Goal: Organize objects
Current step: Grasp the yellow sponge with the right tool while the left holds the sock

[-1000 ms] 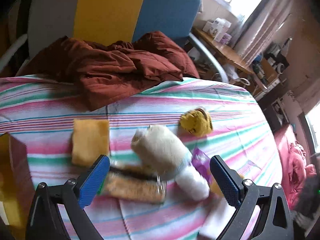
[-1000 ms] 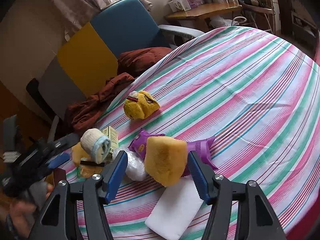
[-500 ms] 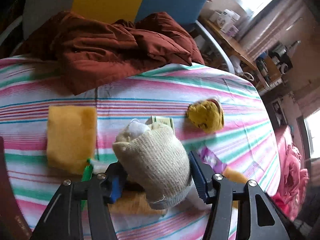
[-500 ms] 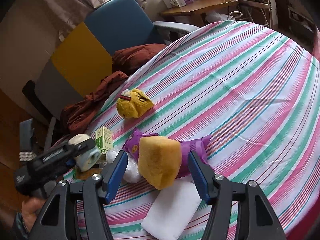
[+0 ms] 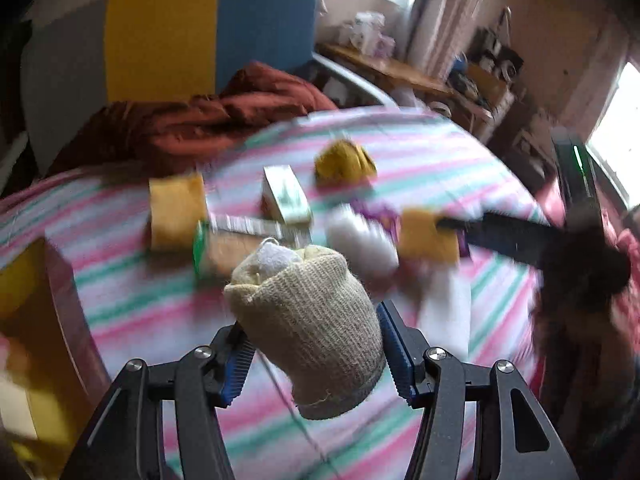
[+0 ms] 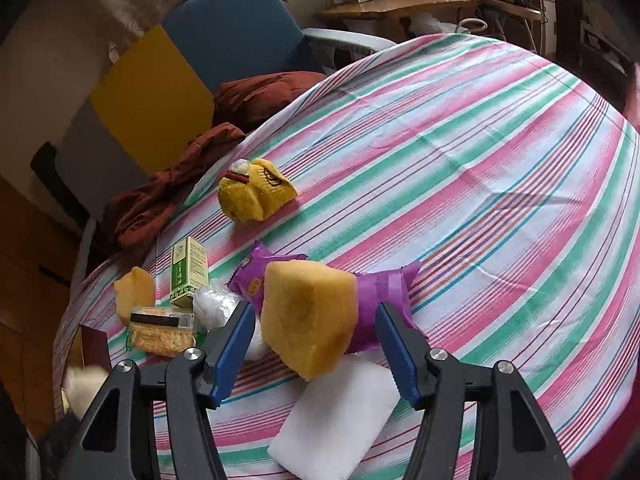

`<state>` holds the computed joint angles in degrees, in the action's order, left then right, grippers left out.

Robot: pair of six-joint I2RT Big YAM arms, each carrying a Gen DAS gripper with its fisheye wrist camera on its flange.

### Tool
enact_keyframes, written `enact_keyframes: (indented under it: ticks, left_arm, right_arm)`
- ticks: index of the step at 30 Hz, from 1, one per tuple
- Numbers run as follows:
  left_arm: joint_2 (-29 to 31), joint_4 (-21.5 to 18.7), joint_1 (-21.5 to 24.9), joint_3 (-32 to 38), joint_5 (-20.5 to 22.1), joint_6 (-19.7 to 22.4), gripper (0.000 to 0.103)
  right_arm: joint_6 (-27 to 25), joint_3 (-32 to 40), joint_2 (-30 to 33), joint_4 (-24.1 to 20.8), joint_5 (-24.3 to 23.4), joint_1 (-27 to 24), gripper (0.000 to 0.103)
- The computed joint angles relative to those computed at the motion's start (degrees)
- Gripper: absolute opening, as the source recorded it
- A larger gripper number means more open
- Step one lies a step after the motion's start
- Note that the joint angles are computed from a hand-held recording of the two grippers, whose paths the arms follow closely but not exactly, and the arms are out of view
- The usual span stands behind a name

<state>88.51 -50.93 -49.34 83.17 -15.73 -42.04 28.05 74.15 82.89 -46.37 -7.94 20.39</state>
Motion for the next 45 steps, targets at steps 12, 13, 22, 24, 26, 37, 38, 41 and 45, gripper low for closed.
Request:
enact_keyframes:
  ticks: [12, 13, 22, 24, 26, 37, 38, 41, 45]
  left_arm:
    - [-1.37, 3.61, -2.95, -8.44, 1.33, -9.64, 0.06]
    - [-1.34, 3.8, -2.88, -8.42, 1.42, -9.74, 0.06]
    - [-2.23, 5.2, -1.91, -9.59, 4.2, -11.0, 0.06]
    - [-2.73, 5.92, -1.91, -10.38, 4.36, -10.9, 0.06]
    - [-3.38, 7.29, -2.18, -11.46, 3.84, -10.46, 0.06]
    - [-2.6, 4.94, -3.53, -9.9, 0.16, -8.79, 0.056]
    - [-2.77, 4.87, -3.73, -9.88, -0.11, -8.79, 0.056]
    - [-3.92, 4.67, -4.75, -9.83, -1.91, -8.77, 0.056]
    - [-6.01, 3.65, -6.23, -9.35, -4.34, -8.69, 0.057]
  right_arm:
    - [-8.33, 3.9, 4.13, -4.49, 7.93, 3.48, 0.044]
    - [-8.25, 3.58, 3.84, -4.2, 8.0, 3.4, 0.043]
    - [-6.82, 2.2, 1.67, -2.34, 8.79, 2.99, 0.039]
    - [-5.76, 1.28, 0.56, -0.63, 7.4, 2.38, 0.039]
    - [-4.72, 0.37, -0.52, 1.17, 6.13, 1.83, 0.039]
    - [-6.69, -0.63, -1.75, 5.68, -0.3, 2.28, 0.04]
    - [-7.28, -0.54, -1.7, 5.7, -0.65, 2.54, 0.039]
    - [-8.55, -0.58, -1.89, 5.83, -1.06, 3.13, 0.039]
    - [-9.2, -0.77, -2.21, 6.05, -1.81, 3.37, 0.039]
